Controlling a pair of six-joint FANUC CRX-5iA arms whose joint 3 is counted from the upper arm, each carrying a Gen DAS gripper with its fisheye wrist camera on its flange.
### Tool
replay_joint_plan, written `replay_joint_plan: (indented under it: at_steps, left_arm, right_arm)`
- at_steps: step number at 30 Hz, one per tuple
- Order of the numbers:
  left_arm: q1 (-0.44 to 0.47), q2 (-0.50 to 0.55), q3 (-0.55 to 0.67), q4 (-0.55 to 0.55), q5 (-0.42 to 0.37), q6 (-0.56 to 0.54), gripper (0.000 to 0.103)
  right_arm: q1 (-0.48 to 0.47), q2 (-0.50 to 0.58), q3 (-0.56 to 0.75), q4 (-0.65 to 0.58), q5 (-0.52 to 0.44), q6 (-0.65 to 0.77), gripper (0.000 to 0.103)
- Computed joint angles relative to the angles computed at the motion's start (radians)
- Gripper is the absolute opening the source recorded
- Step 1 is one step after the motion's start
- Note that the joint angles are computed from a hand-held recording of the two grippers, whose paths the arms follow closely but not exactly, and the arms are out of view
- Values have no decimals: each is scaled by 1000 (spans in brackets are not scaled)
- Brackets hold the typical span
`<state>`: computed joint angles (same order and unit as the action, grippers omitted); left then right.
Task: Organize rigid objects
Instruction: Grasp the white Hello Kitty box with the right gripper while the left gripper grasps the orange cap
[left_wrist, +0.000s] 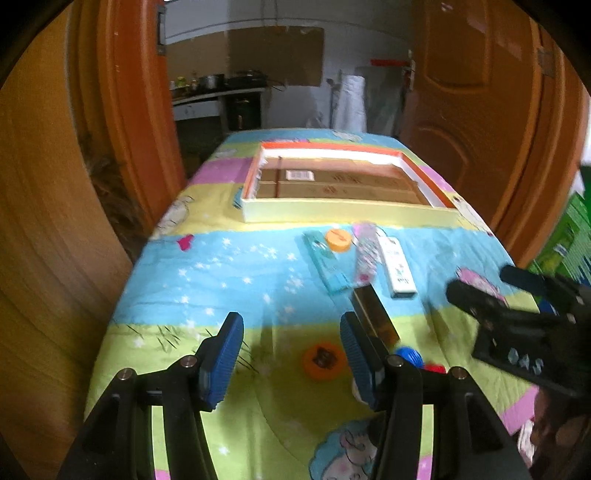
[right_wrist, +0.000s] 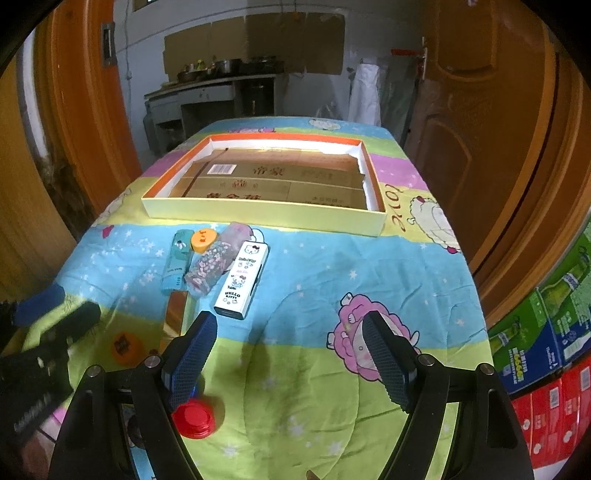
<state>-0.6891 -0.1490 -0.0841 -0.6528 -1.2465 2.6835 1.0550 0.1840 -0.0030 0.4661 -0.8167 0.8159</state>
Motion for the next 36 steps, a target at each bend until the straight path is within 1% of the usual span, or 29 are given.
replay_joint_plan:
  at_steps: [5,9,16,20,23,24,25,29,31,33,34,35,36]
  left_arm:
    - [3,9,-10,33,21,-26,55]
    - [23,15,-23,63,42,-34,55]
    - [88,8,-68,141,118,-65,45]
    - [126,0,-102,199,164,-92,40]
    - [118,-1,-103,182,165,-85,36]
    - [117,-2,-103,178,164,-82,32]
    - [118,-2,-103,175,162,-78,31]
    - [133,-17,-122,191,189,-83,31]
    - [130,-16,-119,188,184,-83,30]
    - [130,-15,-117,187,181,-81,30]
    - [130,-15,-116,187,180,-78,30]
    - [130,-15,-116,187,179,-75,30]
    - [131,-16,-116,188,178,-70,30]
  right_arm:
    - [-12,21,34,-58,-11,68,82]
    - [-20,44,68,-100,-18,116,82]
    - [-31,90,134,-157,-33,181,82]
    - [-41,128,187,-195,-58,205,82]
    - [-48,152,222,-225,-72,225,82]
    - [-49,158,228,-227,-72,228,82]
    - [-48,167,238,-226,-73,230,82]
    - [-51,205,288,-238,-93,250,82]
    - [-53,221,311,-246,-107,257,75]
    - [-57,246,352,-273,-142,282,54]
    - [-65,261,381,-314,-165,314,50]
    - [-65,260,378,-312,-160,312,47]
    - [-63,259,375,-307,-155,314,35]
